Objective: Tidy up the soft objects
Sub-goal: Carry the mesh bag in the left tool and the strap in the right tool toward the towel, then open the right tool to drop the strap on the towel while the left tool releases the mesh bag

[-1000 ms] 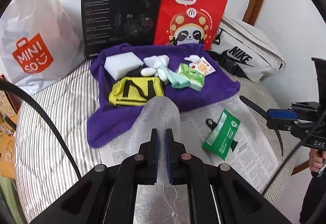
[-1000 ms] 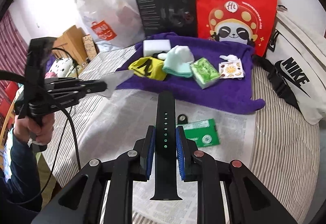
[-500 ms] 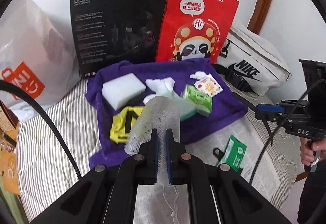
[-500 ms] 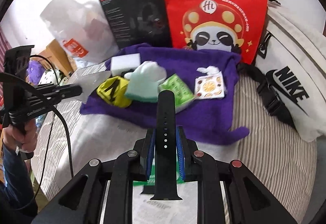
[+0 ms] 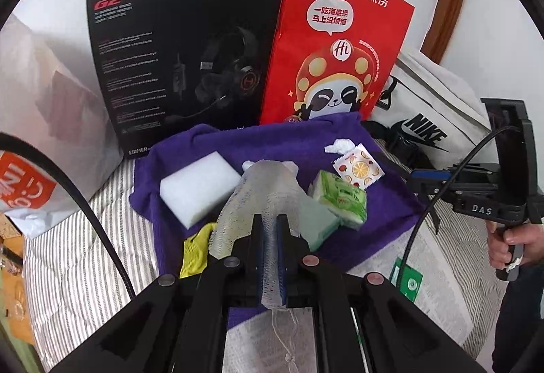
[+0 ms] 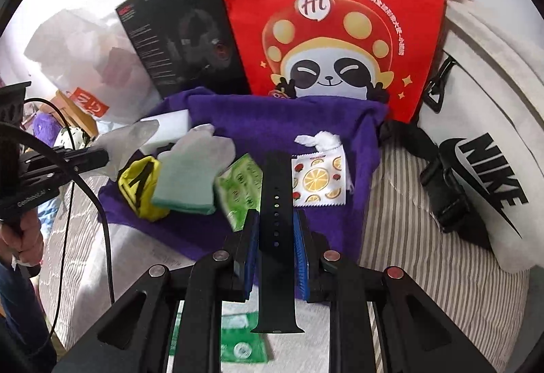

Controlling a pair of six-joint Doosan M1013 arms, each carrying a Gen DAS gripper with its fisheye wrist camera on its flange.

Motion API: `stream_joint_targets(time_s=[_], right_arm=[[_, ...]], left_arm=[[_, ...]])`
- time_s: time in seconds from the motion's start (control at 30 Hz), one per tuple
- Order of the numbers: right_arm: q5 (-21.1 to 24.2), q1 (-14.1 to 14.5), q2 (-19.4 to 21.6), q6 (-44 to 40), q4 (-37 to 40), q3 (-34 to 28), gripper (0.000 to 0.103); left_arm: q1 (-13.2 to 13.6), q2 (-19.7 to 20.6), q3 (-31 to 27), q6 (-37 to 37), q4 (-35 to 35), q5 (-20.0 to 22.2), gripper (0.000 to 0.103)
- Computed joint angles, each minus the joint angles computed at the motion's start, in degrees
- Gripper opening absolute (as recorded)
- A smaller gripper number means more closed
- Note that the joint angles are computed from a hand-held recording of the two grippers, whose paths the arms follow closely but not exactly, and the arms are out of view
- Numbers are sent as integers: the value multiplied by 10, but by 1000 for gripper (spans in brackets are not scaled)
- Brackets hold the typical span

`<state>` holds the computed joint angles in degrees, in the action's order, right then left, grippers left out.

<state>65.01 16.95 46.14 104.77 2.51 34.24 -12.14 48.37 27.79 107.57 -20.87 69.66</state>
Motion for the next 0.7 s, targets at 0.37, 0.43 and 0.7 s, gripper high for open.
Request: stream_joint_targets(time_s=[0.37,0.43,0.7], right_arm=[[34,-7,53,-26,1,-62,20],[41,-6,62,-38,4,-74,20],[38,-7,69,-44,9,-73,21]], left_arm=[[-3,53,-92,-15,7,45,7],[-3,59,-102,-18,6,49,7],[-5,70,-119,-17,-2,60,7]])
